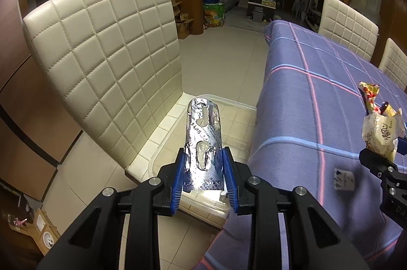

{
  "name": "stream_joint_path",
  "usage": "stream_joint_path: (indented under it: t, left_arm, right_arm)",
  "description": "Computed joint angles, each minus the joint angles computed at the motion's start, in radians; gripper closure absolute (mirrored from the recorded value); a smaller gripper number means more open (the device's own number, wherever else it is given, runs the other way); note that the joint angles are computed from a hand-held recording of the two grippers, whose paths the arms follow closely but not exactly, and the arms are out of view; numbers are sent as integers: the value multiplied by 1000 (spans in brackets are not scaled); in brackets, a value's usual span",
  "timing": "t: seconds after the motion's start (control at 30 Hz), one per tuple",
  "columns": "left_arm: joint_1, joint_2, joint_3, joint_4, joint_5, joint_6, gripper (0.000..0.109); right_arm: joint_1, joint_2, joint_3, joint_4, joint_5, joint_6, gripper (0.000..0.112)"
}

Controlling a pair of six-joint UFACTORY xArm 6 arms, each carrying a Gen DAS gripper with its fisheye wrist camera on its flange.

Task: Collect trash
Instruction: 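Carry foil tube and snack bag to the bin and release both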

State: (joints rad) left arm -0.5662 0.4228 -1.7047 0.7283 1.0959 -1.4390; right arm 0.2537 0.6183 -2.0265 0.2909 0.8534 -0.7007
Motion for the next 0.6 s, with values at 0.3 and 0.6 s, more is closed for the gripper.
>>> stream_joint_path:
  t: [0.3, 0.6]
  left_arm:
    - [58, 77, -76, -28, -45, 85, 79]
    - [96, 92, -54, -34, -159, 76, 27]
  right_arm:
    - [23, 123, -195, -35, 58, 47, 57]
    - [25, 354, -565, -94, 223, 124, 57]
